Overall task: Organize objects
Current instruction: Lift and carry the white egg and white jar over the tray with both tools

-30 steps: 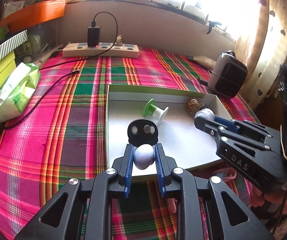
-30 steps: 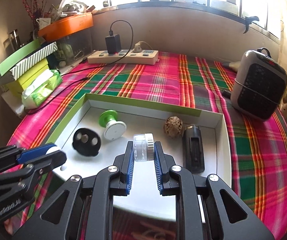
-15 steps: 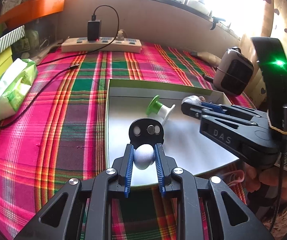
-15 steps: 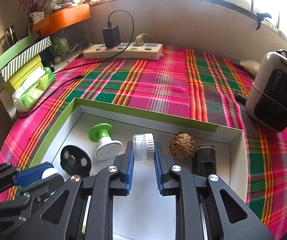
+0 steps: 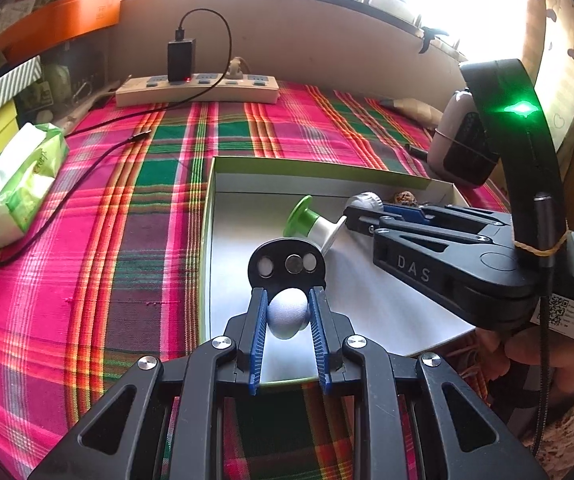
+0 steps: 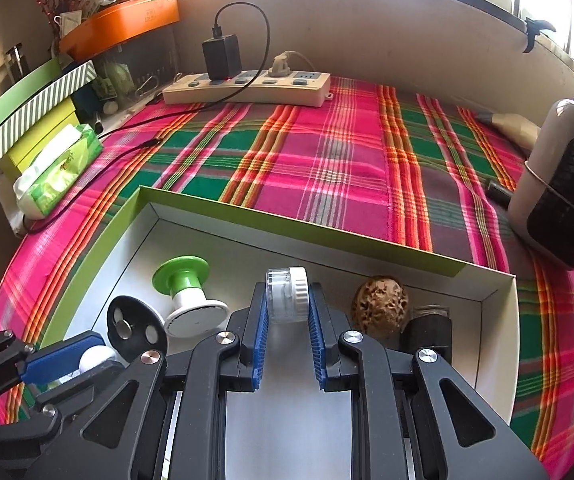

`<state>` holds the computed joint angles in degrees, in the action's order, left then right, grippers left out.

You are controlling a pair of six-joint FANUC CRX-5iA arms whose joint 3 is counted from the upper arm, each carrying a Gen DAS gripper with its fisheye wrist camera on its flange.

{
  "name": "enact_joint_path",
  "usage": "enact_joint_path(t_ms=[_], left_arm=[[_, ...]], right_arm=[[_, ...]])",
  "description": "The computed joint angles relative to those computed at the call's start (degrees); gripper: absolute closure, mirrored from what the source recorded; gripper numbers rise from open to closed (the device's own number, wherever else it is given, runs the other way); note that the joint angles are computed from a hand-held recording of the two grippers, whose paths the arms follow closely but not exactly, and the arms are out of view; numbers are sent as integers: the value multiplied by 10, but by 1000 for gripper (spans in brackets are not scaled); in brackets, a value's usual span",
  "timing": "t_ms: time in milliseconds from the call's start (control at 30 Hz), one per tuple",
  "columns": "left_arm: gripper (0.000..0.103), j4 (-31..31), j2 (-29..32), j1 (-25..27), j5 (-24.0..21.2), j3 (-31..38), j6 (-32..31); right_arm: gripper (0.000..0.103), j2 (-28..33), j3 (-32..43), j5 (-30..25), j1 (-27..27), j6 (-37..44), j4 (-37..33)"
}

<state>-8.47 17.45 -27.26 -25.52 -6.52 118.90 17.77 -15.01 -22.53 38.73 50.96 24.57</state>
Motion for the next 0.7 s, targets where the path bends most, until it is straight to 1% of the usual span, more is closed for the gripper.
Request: enact_joint_path(t_ms=[300, 700], left_arm=[[83, -4, 4, -2, -6, 7, 4], [83, -10, 6, -4, -13, 12, 8]], right_arm=[[83, 2, 0, -8, 2, -8, 16], [83, 5, 6, -13, 2, 3, 9]])
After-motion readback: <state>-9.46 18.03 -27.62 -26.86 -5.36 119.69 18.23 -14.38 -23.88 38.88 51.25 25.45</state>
